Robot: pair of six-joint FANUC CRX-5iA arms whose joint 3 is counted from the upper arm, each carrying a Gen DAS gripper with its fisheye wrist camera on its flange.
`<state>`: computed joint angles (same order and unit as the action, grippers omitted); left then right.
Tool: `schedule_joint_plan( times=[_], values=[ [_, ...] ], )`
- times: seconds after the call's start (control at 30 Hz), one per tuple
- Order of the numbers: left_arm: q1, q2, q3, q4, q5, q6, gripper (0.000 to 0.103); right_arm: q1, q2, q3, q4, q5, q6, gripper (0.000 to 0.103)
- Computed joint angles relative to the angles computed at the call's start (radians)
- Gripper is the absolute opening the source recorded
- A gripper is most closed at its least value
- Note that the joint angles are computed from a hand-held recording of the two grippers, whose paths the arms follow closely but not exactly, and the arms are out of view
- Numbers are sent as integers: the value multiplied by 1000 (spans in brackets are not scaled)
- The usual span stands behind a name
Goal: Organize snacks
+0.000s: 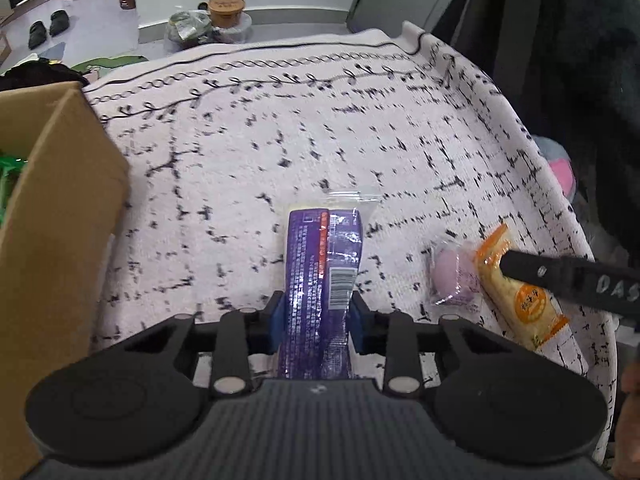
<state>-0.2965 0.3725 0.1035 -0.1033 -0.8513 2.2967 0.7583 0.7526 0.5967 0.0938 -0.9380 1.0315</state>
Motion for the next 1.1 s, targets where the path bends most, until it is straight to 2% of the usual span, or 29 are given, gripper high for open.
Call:
schedule_joint_plan(
  times=[0.1, 0.2, 0.27, 0.4, 0.6, 0.77, 0.83, 0.93, 1.1],
  values=[
    [4, -15, -7, -12, -13, 20, 30, -1, 23, 38, -18, -64, 30, 66],
    [6, -35, -21, -16, -15, 28, 27, 2, 54, 87, -32, -146, 64, 55],
    [6, -48, -31, -17, -11, 27, 25, 10, 53, 86, -22, -162, 85, 37],
    [5, -71, -56, -3, -3, 29, 21, 9, 27, 64, -58, -166, 83, 35],
    [-5, -82, -78, 6, 0, 13, 22, 4, -40, -10, -91, -119, 47, 35],
    [-14, -82, -73, -29, -8, 44, 32, -1, -72, -47, -98, -66, 5, 35],
    [-17, -71, -61, -42, -20, 46, 45, -1, -70, -48, -99, -45, -4, 35],
    [-19, -55, -50, -56, -25, 62, 55, 0, -57, -35, -106, -23, -15, 35],
    [-16, -34, -58, -62, 8, 97, 55, 16, -51, -32, -116, 23, 18, 35]
  ],
)
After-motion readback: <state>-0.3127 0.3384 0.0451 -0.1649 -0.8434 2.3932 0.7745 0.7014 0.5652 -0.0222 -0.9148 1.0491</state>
